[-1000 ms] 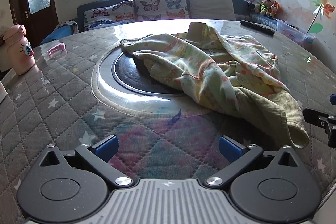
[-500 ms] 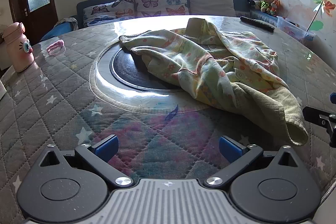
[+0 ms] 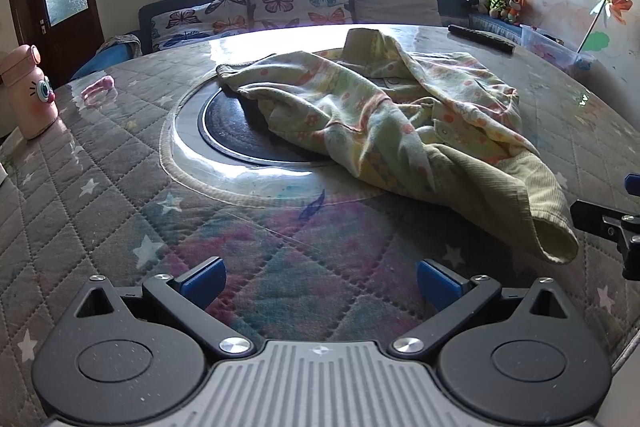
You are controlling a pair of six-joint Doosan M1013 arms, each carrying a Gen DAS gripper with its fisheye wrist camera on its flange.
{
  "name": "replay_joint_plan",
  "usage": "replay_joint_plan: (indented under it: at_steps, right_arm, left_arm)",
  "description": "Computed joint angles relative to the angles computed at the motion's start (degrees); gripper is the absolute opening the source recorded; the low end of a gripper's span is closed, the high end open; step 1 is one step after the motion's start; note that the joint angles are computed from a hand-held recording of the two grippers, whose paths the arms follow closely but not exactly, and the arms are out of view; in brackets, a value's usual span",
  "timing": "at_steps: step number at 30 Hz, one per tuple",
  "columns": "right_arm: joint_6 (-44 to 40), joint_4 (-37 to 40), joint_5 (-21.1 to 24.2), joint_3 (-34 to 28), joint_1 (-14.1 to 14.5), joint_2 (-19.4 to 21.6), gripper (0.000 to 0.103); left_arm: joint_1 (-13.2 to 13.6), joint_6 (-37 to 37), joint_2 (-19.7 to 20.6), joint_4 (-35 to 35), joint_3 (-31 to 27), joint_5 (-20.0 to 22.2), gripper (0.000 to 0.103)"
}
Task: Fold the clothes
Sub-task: 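Approach the crumpled green shirt with both open grippers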
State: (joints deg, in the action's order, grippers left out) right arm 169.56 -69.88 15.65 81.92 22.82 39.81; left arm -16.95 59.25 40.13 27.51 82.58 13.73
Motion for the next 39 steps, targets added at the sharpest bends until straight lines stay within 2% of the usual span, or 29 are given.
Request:
replay_joint_plan:
  at_steps: [15, 30, 39]
  right_arm:
    - [2.64, -2.67, -0.59, 1.71, 0.26, -0.87, 0.103]
    - [0.69, -0.91, -0.78, 1.38, 0.14, -0.71, 0.103]
    - [-3.43, 2.14, -0.78, -0.14, -0.04, -0.08, 0.103]
  left_arm:
    - [-0.69, -0.14, -0.42, 1.50, 0.59, 0.43, 0.103]
    - [-0.77, 0.96, -0.30, 0.53, 0.20, 1.04, 0.103]
    - [-0.54, 0.08, -0.49, 1.79, -0.28, 0.69, 0.103]
